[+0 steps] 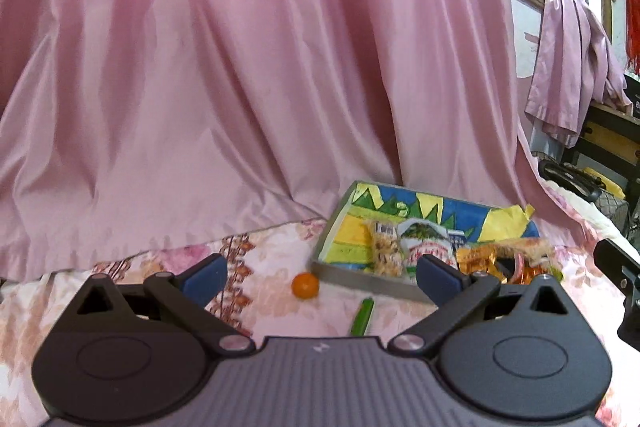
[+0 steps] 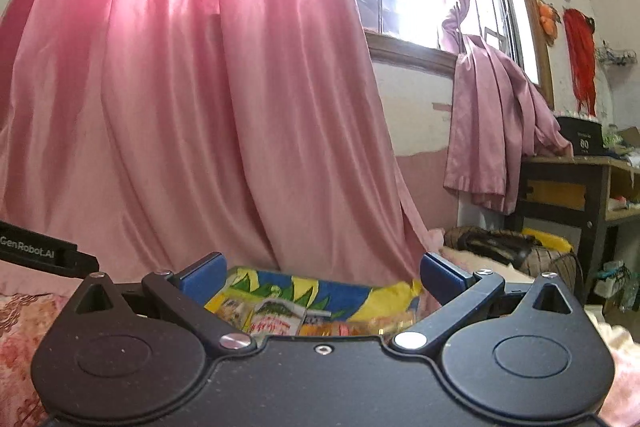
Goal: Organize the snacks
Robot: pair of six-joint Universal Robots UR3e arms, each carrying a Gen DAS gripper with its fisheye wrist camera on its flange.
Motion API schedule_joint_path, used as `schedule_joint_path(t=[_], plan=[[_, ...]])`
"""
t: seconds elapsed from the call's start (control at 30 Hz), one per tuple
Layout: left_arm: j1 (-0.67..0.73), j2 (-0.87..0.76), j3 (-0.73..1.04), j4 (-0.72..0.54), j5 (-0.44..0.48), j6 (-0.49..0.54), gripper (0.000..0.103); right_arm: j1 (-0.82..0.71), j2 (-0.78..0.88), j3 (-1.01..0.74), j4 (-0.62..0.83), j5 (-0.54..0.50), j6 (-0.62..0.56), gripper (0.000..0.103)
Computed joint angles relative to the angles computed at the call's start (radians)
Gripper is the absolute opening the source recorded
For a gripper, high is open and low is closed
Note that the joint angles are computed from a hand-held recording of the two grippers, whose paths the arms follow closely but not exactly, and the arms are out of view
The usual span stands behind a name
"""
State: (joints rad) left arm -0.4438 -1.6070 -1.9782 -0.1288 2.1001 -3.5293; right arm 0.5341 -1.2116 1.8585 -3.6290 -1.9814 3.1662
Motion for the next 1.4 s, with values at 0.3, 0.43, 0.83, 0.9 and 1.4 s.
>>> schedule_joint_path(t=[0.3,0.43,0.83,0.9,1.4], plan=[[-0.052,0.120,-0.175,-0.013,0.049,-0.083,0.103,0.113,-0.075,0.137,0.046,-0.106,0.081,0.102],[-0.066,0.152,-0.233,-0.032,0.051,-0.126,0.103,0.132,-0.111,0.197,0.058,-0.090,0.139,0.102],[-0.087,0.166,-0.307,-0.111,0.046,-0.185,0.103,0.168,-0.114,0.250,0.108,-0.037,0.222,0.102],[-0.089,0.161,-0.308,-0.116,0.047,-0.189,0.103,0.167,-0.108,0.254,0.112,-0.025,0.224,0.102],[-0.109,0.082,-0.255,-0.182,0.062,-0.201,0.103,0.103,-0.112,0.245,0.233,0.061,0.305,0.102]])
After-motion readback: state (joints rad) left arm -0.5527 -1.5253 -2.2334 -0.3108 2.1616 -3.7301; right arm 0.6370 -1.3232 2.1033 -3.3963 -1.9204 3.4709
